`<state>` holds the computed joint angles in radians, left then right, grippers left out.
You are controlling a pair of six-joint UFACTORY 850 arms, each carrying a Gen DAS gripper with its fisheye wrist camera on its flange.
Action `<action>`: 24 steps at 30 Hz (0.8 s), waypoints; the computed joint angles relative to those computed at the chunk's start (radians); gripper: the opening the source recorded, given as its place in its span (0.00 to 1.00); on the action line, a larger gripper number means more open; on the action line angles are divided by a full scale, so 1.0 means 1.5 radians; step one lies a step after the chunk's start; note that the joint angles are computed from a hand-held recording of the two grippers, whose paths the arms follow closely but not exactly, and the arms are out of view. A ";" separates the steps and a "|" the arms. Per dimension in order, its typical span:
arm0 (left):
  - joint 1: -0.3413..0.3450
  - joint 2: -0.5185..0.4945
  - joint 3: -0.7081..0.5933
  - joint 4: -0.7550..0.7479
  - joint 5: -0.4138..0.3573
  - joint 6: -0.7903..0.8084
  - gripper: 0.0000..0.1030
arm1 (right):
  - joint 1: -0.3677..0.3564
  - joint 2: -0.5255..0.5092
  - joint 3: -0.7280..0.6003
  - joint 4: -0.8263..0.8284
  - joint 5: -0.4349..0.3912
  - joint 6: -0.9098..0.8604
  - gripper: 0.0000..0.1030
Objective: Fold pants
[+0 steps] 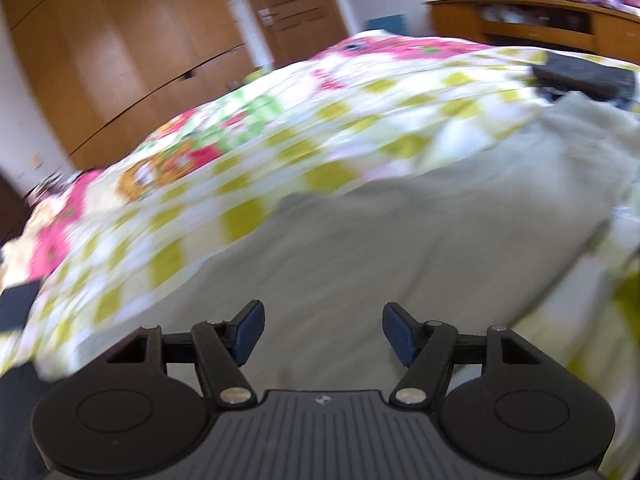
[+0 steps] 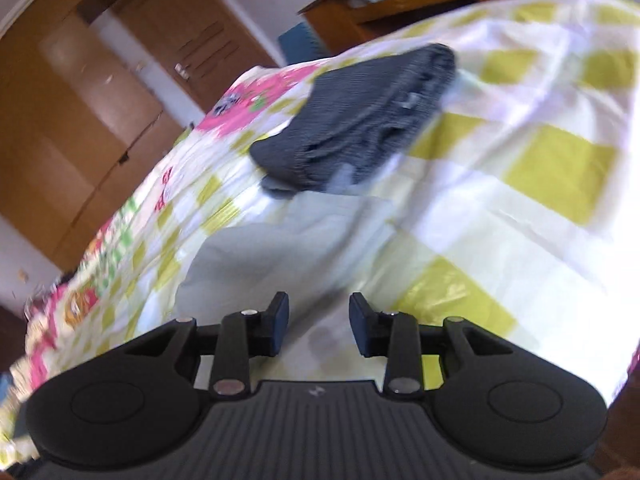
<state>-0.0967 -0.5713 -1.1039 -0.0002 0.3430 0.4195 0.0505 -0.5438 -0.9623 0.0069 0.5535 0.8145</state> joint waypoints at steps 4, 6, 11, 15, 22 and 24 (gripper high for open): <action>-0.032 -0.001 -0.017 0.036 -0.017 -0.002 0.76 | -0.020 -0.032 -0.004 -0.064 0.092 0.143 0.34; -0.042 0.002 -0.018 0.028 -0.019 0.018 0.76 | -0.021 -0.049 -0.030 -0.063 0.065 0.144 0.33; -0.053 0.013 -0.012 0.015 -0.022 0.035 0.76 | -0.032 -0.063 -0.023 -0.084 0.119 0.232 0.34; -0.059 0.009 -0.019 0.021 -0.030 0.038 0.76 | -0.040 -0.053 0.001 -0.065 0.144 0.238 0.29; -0.067 -0.001 -0.028 0.096 -0.033 -0.031 0.76 | -0.047 -0.038 -0.018 -0.131 0.041 0.279 0.31; -0.068 -0.002 -0.030 0.115 -0.032 -0.051 0.76 | -0.052 -0.040 -0.023 -0.172 0.040 0.324 0.34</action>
<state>-0.1994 -0.5750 -1.1486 0.1723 0.2944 0.3431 -0.0269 -0.6044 -0.9965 -0.2516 0.6132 1.3012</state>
